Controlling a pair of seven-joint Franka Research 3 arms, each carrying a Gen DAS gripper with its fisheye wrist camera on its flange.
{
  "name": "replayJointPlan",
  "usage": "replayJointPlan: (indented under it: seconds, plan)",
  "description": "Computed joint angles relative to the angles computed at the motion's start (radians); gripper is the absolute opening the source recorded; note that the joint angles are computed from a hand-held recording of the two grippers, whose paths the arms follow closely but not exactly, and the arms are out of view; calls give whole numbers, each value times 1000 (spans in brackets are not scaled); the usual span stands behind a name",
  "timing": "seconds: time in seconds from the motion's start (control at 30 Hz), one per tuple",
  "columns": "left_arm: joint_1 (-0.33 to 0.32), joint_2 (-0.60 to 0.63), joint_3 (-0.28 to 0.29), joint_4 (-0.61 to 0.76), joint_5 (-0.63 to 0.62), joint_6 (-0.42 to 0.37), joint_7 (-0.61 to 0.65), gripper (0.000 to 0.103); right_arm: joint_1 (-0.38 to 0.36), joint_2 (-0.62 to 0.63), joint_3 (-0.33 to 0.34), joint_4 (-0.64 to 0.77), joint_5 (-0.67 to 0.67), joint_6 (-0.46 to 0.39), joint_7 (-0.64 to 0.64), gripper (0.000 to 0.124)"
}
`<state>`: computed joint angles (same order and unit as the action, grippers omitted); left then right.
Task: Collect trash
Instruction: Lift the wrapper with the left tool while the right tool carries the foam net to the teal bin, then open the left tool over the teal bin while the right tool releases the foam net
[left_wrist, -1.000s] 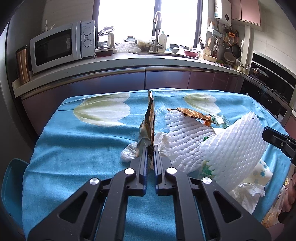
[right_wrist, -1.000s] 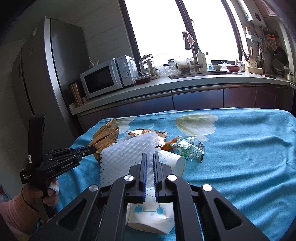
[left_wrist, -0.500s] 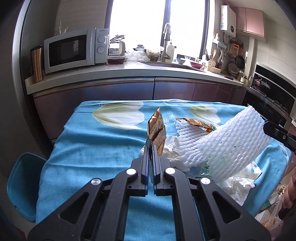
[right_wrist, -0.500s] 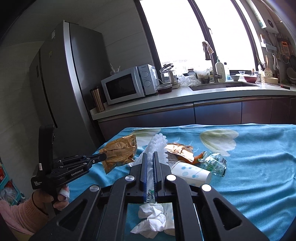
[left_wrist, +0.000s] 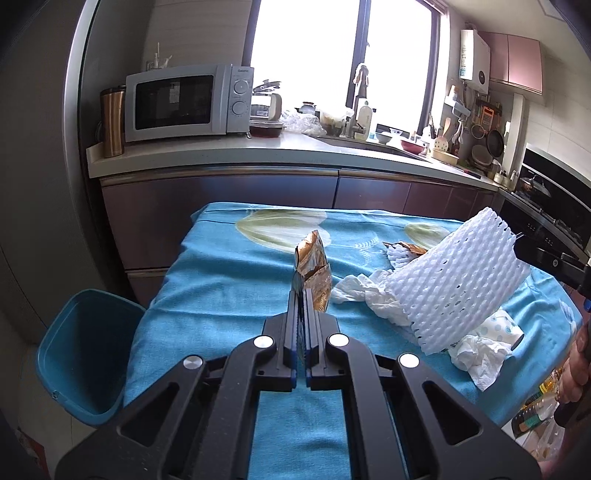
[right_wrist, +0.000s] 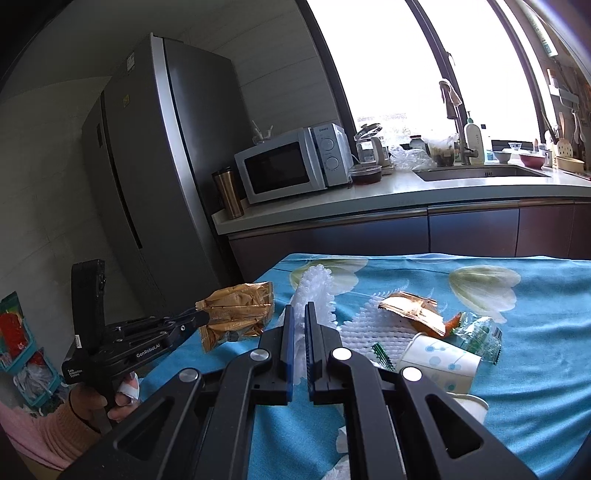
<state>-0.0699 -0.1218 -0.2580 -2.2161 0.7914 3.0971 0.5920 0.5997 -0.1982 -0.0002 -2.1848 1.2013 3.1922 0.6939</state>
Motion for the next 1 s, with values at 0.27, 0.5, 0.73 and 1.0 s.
replayJointPlan:
  seconds: [0.27,0.5,0.73,1.0]
  plan:
    - [111,-156,2,-123,28,-40,-47,3,-17,139,39,191,123,-146,-109,4]
    - [224,-228,20,-194,21,-100,-51,3,-94,340,126,415,96,-287,-81,4]
    - [287,-171,62,-205,15,-133,-47,3,-97,568,168,670,-164,-373,183,4]
    - [278,-49,107,-160,40,-172,-65,4,-24,804,110,962,-539,-540,564,5]
